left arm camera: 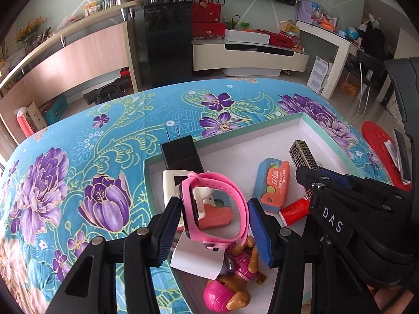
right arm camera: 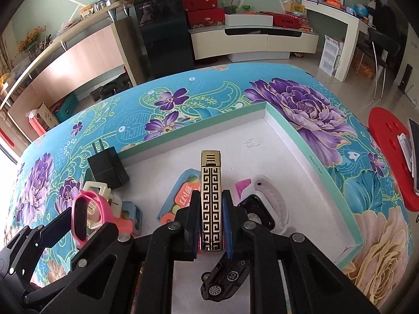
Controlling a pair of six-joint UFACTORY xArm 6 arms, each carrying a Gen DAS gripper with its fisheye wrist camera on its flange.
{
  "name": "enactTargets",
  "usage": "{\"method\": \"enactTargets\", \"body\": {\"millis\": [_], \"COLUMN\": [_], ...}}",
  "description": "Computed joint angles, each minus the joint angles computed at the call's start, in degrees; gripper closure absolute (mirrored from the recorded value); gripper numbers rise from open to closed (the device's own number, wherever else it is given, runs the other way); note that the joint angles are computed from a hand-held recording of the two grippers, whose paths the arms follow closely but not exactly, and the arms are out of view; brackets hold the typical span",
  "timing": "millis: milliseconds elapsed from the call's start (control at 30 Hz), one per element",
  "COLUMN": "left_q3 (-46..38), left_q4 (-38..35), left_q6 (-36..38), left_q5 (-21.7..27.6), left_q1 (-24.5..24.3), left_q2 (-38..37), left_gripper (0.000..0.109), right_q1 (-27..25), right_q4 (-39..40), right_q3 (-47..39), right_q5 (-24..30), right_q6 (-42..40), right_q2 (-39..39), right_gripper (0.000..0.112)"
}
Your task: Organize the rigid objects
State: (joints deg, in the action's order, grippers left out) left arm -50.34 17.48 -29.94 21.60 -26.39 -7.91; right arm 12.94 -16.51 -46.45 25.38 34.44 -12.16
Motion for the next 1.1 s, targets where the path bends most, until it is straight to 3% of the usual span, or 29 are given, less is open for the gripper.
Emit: {"method": "enactTargets", "body": {"millis": [533,700,800,1100], "left_q3": [-0.09,0.47,0.95,2.23], "left_q4": [1.27,1.55,1.88,8.06], "left_q6": [-1.40,-1.99,-2.35,-12.08], "left_q5": [0.94,0.85,0.67,4.33], "left_q1": [0.47,1.22,2.01,8.20], "left_q2": [-0.82,-2.10,-3.21,-5.77], "left_gripper": [0.048,0.048,0.048,0.034], "right_q1": [0.04,-0.18,-0.52,0.29], "right_q4": [-1.24,-3.22,-4.29,-3.67], "right_q3": [0.48,0.76,0.97,0.26], "right_q5": [-0.78,-1.15,-1.42,-1.40], "right_q6": [0.88,2.95,4.41,3.39], "right_q2": [-1.47,-2.57,-3.26,-2.09], "right_gripper": [0.095,0.078,0.078,0.076]}}
